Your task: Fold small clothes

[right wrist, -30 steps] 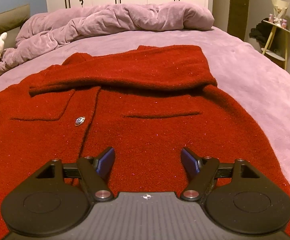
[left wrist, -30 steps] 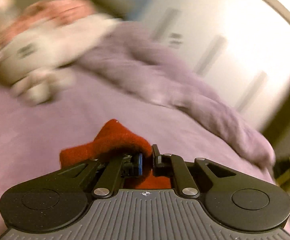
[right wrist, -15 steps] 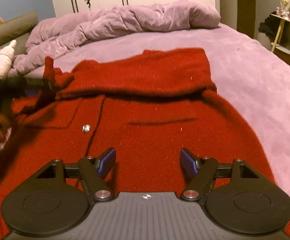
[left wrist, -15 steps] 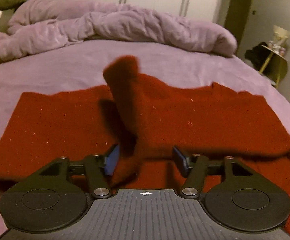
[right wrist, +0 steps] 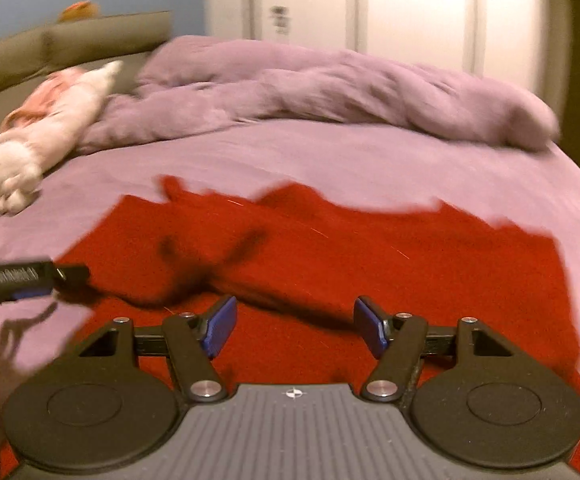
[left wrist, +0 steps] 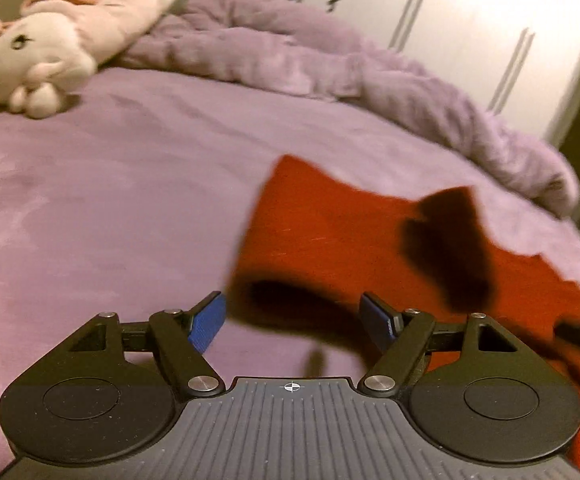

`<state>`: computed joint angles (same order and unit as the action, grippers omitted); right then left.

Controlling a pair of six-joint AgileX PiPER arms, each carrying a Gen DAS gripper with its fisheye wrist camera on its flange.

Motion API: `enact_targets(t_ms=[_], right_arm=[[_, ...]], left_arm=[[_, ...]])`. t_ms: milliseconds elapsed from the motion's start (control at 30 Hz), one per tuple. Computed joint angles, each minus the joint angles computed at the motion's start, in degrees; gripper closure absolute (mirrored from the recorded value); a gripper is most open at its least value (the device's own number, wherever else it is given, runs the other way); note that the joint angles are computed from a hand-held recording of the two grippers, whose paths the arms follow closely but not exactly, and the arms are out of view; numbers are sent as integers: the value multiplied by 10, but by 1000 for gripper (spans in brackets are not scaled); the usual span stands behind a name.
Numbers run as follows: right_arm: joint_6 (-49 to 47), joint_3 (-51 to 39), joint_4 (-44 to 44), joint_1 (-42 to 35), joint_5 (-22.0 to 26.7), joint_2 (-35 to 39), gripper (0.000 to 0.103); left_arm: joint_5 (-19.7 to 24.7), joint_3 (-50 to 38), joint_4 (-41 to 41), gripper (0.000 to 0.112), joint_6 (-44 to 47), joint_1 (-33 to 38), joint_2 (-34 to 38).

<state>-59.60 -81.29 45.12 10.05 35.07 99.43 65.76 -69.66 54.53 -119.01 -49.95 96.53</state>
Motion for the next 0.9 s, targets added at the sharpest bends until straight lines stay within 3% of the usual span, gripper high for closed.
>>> enact_targets(t_ms=[67,233,300,367,467,533,600,667,767,833,900], right_arm=[[24,-26,-41,46,-33,21,45],[132,-110,-166,111,-41,91,67],[153,-143,-195,115,-14,115,92],[151,-155,-189,106,1,125,103],[138,-135,-147,80,5,106,101],[67,-115,-57,52,27,90,97],[-17,-78,-3,50,25,67,73],[-68,-57,14,61,12,58,57],[-50,-51,-36,98,-43,64,58],[5,-73,-89,116,-51,82,61],[47,-87,-132,129,-55,96,79]], left_arm=[[5,8,-8,33,4,5,-3],[-4,31,-20,33,-2,15,-10],[-2,22,-18,33,9,17,3],[2,8,-20,33,29,19,13],[2,5,-13,32,24,16,19],[3,6,-11,32,15,16,22],[8,5,-8,32,12,14,24],[10,5,-9,32,13,12,24],[11,7,-12,32,20,13,22],[10,5,-13,32,22,14,23],[13,0,-12,32,32,14,26]])
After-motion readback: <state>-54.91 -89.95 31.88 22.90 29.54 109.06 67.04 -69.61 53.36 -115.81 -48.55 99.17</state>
